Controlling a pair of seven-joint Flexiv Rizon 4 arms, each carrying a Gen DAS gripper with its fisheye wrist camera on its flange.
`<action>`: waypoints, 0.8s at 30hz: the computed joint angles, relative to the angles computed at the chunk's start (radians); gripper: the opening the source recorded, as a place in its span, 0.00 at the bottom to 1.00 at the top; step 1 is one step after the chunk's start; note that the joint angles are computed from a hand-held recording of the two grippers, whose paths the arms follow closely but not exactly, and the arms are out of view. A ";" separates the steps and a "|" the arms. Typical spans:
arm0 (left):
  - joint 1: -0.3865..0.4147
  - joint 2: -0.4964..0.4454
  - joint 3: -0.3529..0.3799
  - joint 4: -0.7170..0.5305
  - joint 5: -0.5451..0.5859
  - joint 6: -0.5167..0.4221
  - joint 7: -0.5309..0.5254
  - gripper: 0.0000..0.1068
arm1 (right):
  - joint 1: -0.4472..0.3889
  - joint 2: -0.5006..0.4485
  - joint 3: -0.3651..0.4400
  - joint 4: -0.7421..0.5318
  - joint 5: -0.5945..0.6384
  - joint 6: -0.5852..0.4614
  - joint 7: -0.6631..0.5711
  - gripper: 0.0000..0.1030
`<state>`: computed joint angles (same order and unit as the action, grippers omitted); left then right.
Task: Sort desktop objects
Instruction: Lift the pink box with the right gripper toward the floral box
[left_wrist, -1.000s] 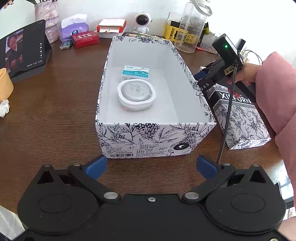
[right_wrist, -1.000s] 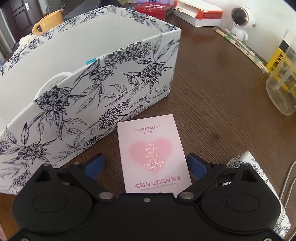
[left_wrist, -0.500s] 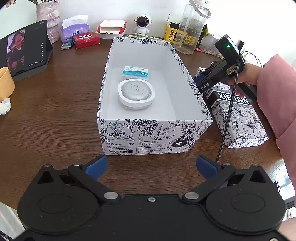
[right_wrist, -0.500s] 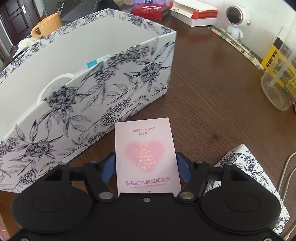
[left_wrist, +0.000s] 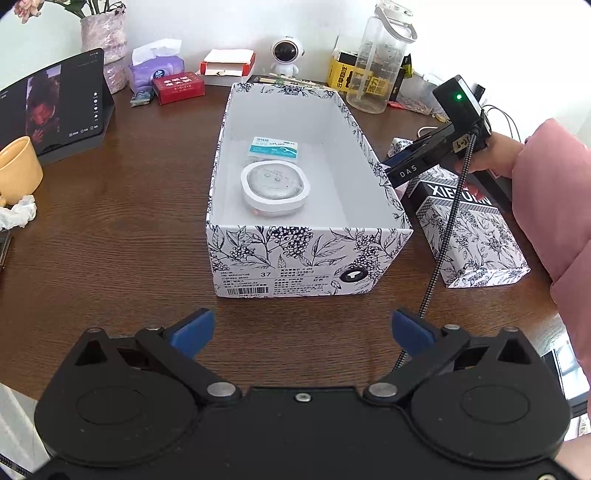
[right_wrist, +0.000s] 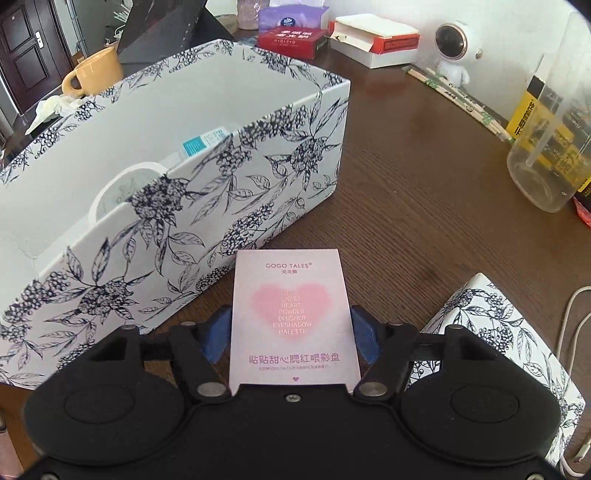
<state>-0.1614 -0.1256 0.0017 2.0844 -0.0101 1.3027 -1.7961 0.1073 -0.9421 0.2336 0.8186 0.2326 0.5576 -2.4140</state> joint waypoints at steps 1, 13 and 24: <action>-0.001 0.003 0.001 0.003 0.002 0.001 -0.003 0.96 | 0.001 0.000 0.000 -0.001 0.000 0.003 0.001 0.68; 0.002 0.036 -0.003 0.037 -0.001 0.014 -0.008 0.96 | 0.004 0.069 -0.001 0.092 -0.010 0.061 -0.010 0.68; 0.008 0.053 -0.010 0.061 -0.016 0.027 0.003 0.96 | 0.010 0.127 -0.001 0.173 -0.039 0.121 -0.024 0.68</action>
